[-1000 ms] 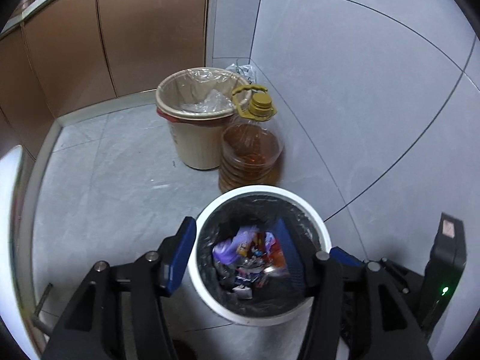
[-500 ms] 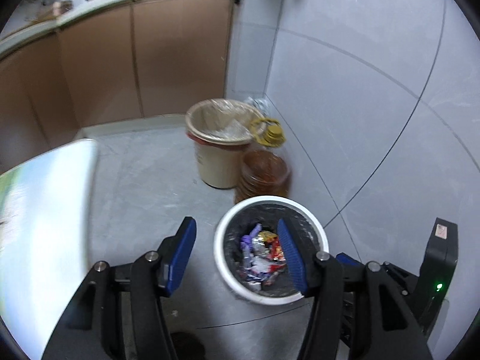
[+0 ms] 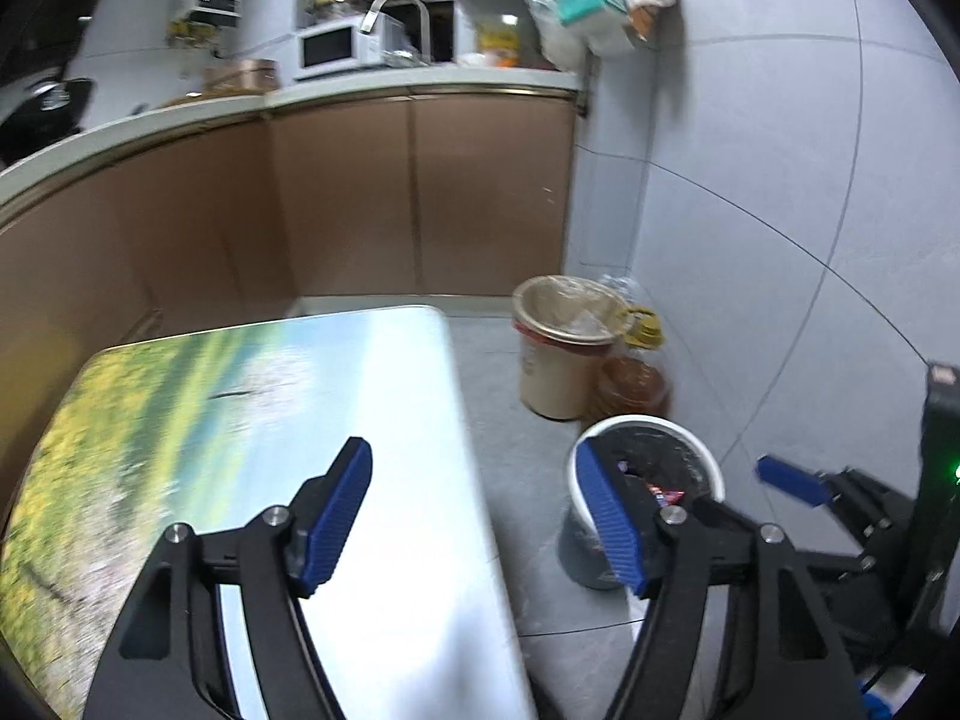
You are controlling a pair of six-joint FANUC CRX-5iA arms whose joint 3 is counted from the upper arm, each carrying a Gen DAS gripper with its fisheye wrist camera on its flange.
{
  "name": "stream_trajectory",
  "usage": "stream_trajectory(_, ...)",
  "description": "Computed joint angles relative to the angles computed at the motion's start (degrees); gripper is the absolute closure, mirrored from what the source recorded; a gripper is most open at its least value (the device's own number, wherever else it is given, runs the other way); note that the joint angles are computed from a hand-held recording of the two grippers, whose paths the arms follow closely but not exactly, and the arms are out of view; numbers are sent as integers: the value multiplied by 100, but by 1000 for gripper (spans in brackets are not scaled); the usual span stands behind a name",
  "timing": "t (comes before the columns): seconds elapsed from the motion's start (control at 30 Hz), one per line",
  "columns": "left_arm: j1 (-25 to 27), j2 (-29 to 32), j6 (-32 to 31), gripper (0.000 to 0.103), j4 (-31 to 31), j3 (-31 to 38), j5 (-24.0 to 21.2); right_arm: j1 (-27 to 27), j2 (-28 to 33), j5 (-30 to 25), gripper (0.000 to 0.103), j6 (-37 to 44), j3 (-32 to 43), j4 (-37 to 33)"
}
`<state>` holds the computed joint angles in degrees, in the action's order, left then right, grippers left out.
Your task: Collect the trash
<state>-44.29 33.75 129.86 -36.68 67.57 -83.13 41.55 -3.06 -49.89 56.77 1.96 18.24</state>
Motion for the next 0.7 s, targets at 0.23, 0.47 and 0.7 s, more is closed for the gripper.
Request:
stream_trajectory(0.23,-438,-1088,966,29,-882,-1296,-183,502,-253,-68,31,-352,-71,499)
stream_trajectory(0.47,-938,-1659,1369,29,-1852,-1815,-709,950,-548,-187,18,-721,-222,1084)
stream_trajectory(0.7,-1278,-1912,1667,24,-2444,-2074,-1155,1219,-627,-246,7,-888,-245,1534)
